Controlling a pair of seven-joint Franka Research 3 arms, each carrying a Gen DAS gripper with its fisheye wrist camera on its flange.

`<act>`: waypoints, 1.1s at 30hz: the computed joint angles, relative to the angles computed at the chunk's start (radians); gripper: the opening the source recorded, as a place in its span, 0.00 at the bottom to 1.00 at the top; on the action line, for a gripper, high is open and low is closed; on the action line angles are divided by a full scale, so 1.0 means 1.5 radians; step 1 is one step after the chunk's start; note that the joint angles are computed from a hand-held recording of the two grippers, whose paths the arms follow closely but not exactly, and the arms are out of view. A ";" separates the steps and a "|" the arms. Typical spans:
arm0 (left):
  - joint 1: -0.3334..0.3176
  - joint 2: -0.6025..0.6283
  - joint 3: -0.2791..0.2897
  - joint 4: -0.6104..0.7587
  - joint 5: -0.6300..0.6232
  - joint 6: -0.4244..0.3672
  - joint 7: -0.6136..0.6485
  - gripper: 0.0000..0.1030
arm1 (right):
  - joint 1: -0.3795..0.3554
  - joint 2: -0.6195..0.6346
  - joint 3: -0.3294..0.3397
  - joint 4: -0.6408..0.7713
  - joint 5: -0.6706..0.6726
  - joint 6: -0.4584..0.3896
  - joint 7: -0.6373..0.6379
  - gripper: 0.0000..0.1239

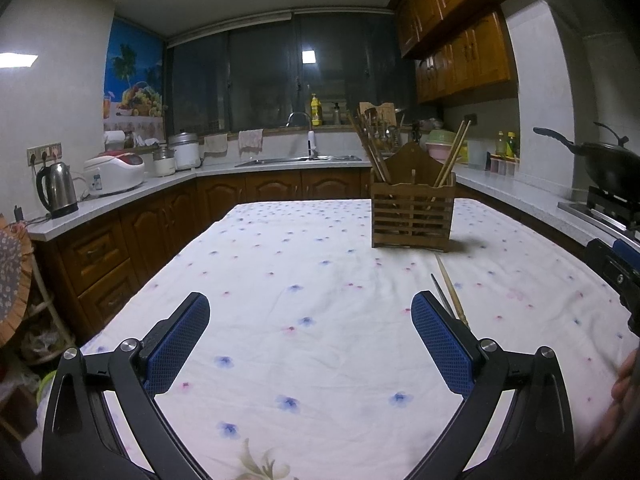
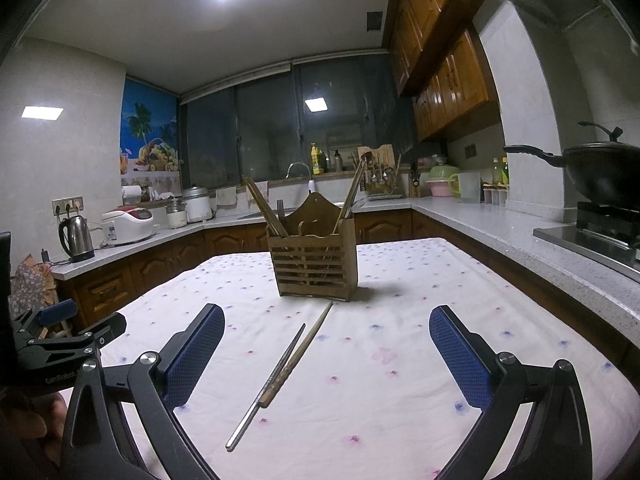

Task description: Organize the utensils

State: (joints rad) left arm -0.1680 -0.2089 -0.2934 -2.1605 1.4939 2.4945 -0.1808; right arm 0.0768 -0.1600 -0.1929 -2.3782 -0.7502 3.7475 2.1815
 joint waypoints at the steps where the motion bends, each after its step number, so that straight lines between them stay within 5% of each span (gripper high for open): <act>1: 0.000 0.000 0.001 -0.001 0.000 0.001 -0.001 1.00 | 0.000 0.000 0.000 0.000 0.000 -0.001 0.001 0.83; 33: 0.003 0.001 0.003 -0.002 -0.004 0.011 0.000 1.00 | 0.008 -0.005 -0.002 -0.003 -0.001 -0.007 0.000 0.83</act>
